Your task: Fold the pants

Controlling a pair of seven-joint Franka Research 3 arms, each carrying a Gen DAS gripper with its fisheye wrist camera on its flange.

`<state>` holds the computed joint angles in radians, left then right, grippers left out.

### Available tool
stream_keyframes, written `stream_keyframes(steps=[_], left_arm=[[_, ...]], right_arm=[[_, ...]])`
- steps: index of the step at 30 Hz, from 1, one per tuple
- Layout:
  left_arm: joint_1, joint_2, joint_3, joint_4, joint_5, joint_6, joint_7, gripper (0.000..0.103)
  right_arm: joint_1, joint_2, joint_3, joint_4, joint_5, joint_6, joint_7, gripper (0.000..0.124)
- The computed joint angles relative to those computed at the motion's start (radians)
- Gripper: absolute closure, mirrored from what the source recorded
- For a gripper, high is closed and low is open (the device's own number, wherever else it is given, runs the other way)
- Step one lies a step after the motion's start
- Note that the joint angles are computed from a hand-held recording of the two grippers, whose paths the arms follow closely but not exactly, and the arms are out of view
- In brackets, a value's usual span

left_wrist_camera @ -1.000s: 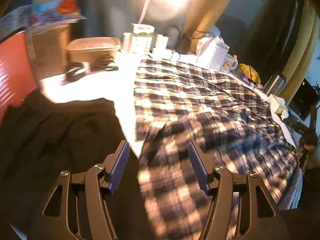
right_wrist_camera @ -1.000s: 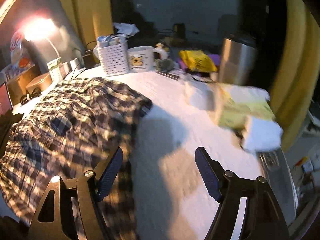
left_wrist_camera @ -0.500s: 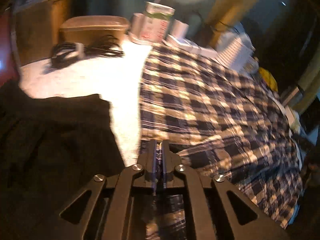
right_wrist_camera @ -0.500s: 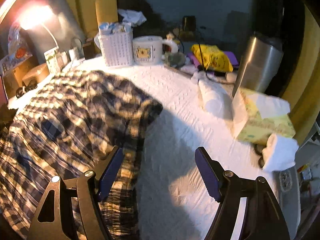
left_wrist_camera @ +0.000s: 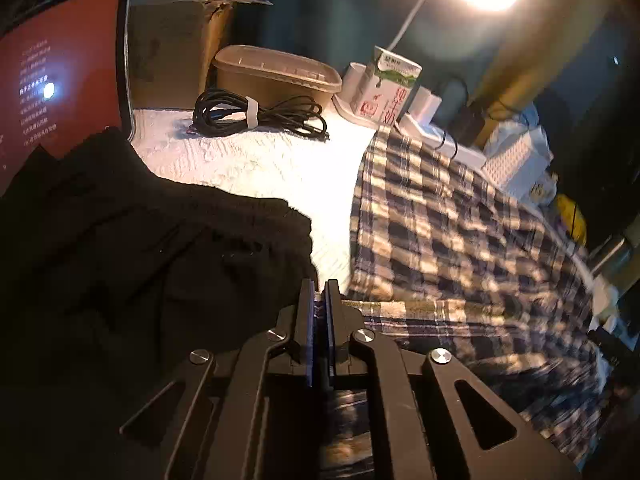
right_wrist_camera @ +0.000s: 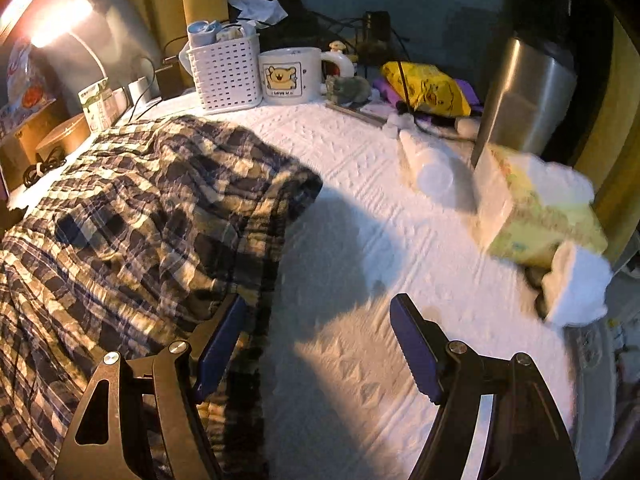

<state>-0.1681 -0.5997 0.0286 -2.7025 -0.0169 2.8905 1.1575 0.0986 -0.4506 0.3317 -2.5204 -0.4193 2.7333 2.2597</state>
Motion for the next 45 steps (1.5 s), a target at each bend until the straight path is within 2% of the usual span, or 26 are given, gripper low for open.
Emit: stream_keyframes(steps=[2, 3, 5, 6, 7, 9, 11, 13, 15, 16, 17, 20, 23, 28, 33, 37, 39, 40, 41, 42, 45], left_arm=[[-0.014, 0.010, 0.009, 0.017, -0.005, -0.004, 0.016, 0.098], [-0.003, 0.017, -0.002, 0.027, 0.002, -0.007, 0.013, 0.094], [0.018, 0.031, -0.019, 0.046, 0.017, -0.009, 0.005, 0.073], [0.023, 0.035, -0.020, 0.053, 0.019, -0.002, 0.003, 0.058], [0.026, 0.039, -0.019, 0.058, 0.020, 0.008, 0.000, 0.050], [0.036, 0.046, -0.019, 0.073, 0.027, 0.019, -0.002, 0.050], [0.055, 0.053, -0.029, 0.087, 0.044, 0.033, -0.009, 0.050], [0.056, 0.064, -0.023, 0.101, 0.054, 0.039, -0.001, 0.049], [0.057, 0.082, -0.023, 0.118, 0.062, 0.036, 0.005, 0.049], [0.054, 0.093, -0.020, 0.126, 0.062, 0.031, 0.010, 0.049], [0.048, 0.108, -0.015, 0.136, 0.058, 0.026, 0.018, 0.049], [0.027, 0.151, -0.005, 0.163, 0.039, 0.016, 0.045, 0.049], [0.012, 0.191, -0.005, 0.191, 0.020, 0.020, 0.077, 0.049], [-0.010, 0.261, -0.001, 0.238, -0.024, 0.044, 0.139, 0.049], [-0.074, 0.352, 0.046, 0.315, -0.156, 0.018, 0.304, 0.049], [-0.031, 0.412, 0.003, 0.381, -0.184, -0.031, 0.335, 0.049], [-0.004, 0.428, -0.023, 0.402, -0.182, -0.048, 0.342, 0.049], [0.013, 0.427, -0.040, 0.404, -0.176, -0.052, 0.334, 0.049], [0.023, 0.421, -0.051, 0.401, -0.175, -0.054, 0.331, 0.049], [0.025, 0.411, -0.056, 0.393, -0.187, -0.050, 0.343, 0.049], [0.023, 0.357, -0.067, 0.351, -0.191, -0.039, 0.359, 0.049]], right_arm=[[-0.011, 0.006, -0.001, 0.023, -0.016, -0.001, -0.009, 0.048], [-0.020, 0.012, 0.000, 0.039, -0.027, 0.000, -0.011, 0.048], [-0.037, 0.034, -0.008, 0.076, -0.047, 0.023, -0.016, 0.048], [-0.033, 0.051, -0.026, 0.089, -0.039, 0.052, -0.028, 0.048], [-0.009, 0.074, -0.065, 0.101, 0.001, 0.091, -0.066, 0.048], [0.049, 0.135, -0.147, 0.132, 0.128, 0.144, -0.156, 0.048], [0.139, 0.210, -0.237, 0.181, 0.318, 0.149, -0.299, 0.048], [0.170, 0.278, -0.258, 0.238, 0.429, 0.117, -0.394, 0.048], [0.178, 0.317, -0.248, 0.272, 0.464, 0.086, -0.458, 0.056], [0.184, 0.337, -0.245, 0.291, 0.442, 0.063, -0.459, 0.081], [0.156, 0.354, -0.212, 0.303, 0.349, 0.066, -0.408, 0.090], [0.146, 0.380, -0.198, 0.348, 0.196, 0.034, -0.334, 0.104], [0.128, 0.410, -0.206, 0.415, -0.021, 0.009, -0.189, 0.109], [0.146, 0.502, -0.260, 0.557, -0.065, -0.022, -0.207, 0.109], [0.182, 0.595, -0.312, 0.668, -0.077, -0.082, -0.242, 0.109], [0.211, 0.629, -0.342, 0.698, -0.073, -0.103, -0.235, 0.109], [0.210, 0.606, -0.343, 0.678, -0.037, -0.107, -0.247, 0.102], [0.214, 0.585, -0.350, 0.656, -0.056, -0.096, -0.218, 0.086], [0.217, 0.554, -0.356, 0.623, -0.091, -0.078, -0.176, 0.065], [0.213, 0.523, -0.355, 0.587, -0.114, -0.054, -0.146, 0.059], [0.184, 0.405, -0.322, 0.457, -0.135, -0.006, -0.116, 0.057]])
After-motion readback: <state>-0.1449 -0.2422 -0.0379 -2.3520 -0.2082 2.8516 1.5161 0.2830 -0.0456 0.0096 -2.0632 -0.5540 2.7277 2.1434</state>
